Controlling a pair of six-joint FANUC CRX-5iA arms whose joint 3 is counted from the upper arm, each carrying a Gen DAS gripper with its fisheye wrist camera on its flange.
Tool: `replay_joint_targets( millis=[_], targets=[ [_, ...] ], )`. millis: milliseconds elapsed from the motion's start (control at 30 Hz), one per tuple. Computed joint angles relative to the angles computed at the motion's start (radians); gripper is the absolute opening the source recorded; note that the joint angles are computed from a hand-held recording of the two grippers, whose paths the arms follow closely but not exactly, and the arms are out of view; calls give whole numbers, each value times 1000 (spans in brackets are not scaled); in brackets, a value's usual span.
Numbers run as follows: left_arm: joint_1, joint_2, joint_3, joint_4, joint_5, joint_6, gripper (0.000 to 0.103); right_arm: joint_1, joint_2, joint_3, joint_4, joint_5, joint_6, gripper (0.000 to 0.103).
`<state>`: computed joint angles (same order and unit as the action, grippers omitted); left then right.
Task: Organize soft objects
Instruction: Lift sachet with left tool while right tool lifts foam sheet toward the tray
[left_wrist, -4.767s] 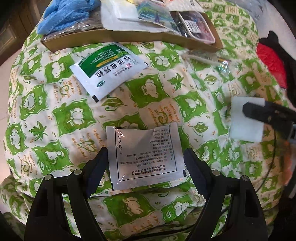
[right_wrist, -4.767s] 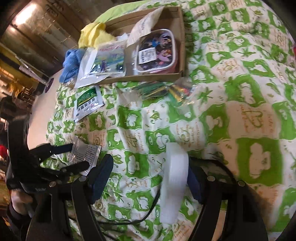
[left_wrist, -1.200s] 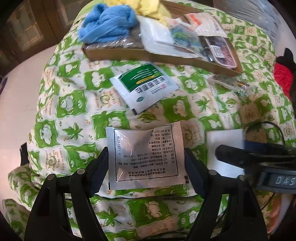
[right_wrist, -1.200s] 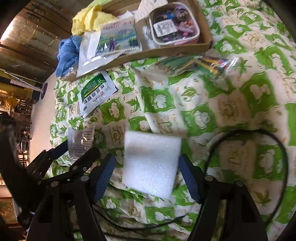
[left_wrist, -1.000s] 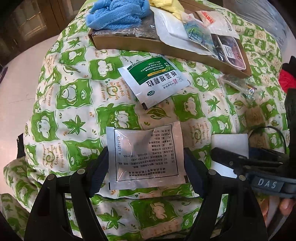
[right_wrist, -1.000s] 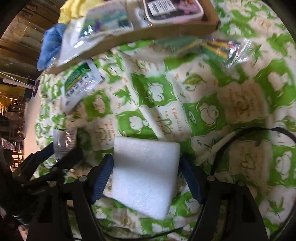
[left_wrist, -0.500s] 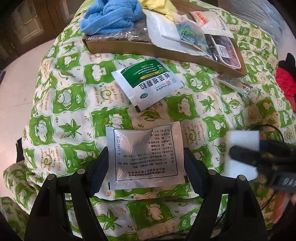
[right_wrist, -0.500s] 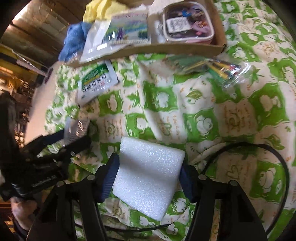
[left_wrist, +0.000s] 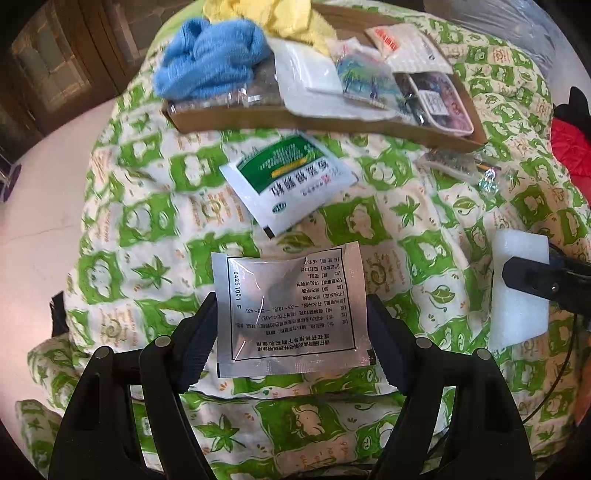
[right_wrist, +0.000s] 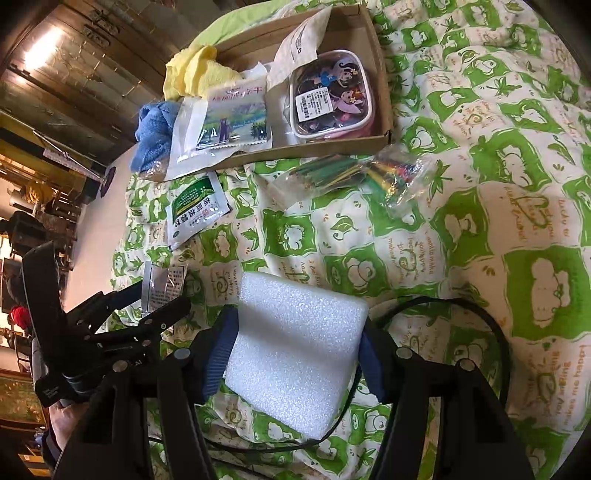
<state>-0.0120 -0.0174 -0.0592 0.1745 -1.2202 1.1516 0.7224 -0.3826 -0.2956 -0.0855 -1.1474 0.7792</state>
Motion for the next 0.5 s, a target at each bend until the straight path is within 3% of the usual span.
replay_joint_targets(
  millis=[500],
  targets=[
    [-24, -26, 74, -46, 12, 30, 77, -9, -6, 14, 10, 14, 53, 61]
  ],
)
